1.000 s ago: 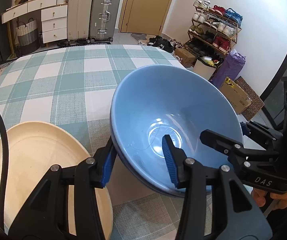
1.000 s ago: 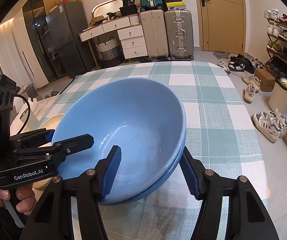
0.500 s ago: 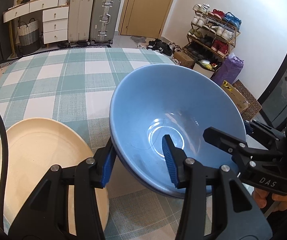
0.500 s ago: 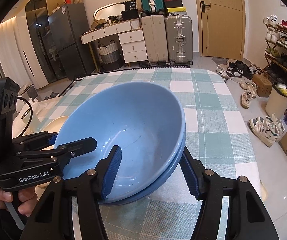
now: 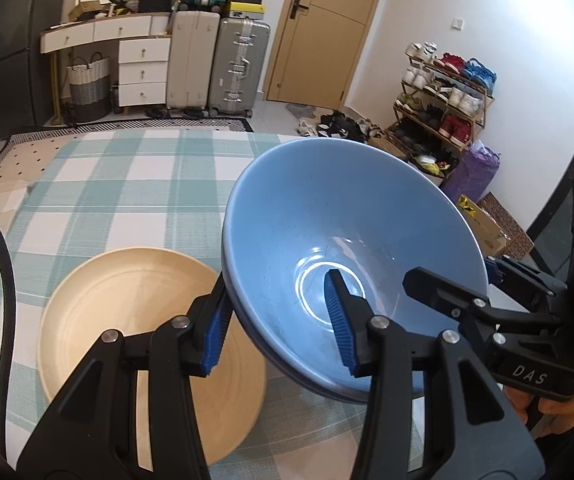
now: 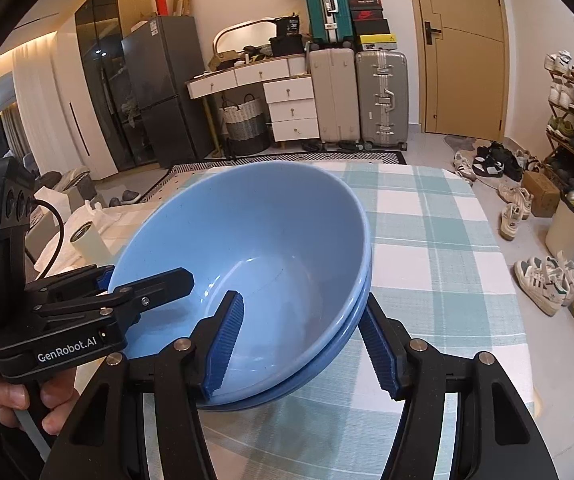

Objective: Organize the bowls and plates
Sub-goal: 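Lift the nested bowls with both grippers and carry them over the cream plate stack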

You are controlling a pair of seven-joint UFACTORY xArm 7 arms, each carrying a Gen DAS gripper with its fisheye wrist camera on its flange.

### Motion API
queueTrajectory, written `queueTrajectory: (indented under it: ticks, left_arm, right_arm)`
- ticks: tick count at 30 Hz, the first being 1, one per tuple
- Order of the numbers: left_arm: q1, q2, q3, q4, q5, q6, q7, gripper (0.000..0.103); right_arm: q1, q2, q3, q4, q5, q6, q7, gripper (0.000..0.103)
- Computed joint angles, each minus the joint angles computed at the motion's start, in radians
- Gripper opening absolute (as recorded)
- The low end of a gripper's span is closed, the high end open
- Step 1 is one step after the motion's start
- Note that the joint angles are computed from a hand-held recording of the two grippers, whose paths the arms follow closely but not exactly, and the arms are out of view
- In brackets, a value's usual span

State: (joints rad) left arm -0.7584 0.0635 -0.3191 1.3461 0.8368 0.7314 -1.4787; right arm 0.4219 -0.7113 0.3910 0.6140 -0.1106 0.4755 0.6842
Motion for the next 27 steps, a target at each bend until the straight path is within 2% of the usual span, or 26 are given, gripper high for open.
queueTrajectory:
  ticks: [5, 15, 27]
  left_arm:
    - [0.014, -0.081, -0.022, -0.057, 0.001, 0.038, -0.034, 0.042]
    - [0.075, -0.212, -0.117, -0.128, 0.004, 0.146, -0.093, 0.042]
    - [0.179, -0.372, -0.199, -0.240, -0.072, 0.189, -0.132, 0.042]
  right_arm:
    - [0.007, 0.026, 0.022, 0.032, -0.002, -0.011, 0.013, 0.061]
    - [0.020, 0.103, 0.052, 0.105, -0.023, -0.032, 0.031, 0.061]
    - [0.039, 0.232, 0.071, 0.198, -0.065, -0.087, 0.023, 0.061]
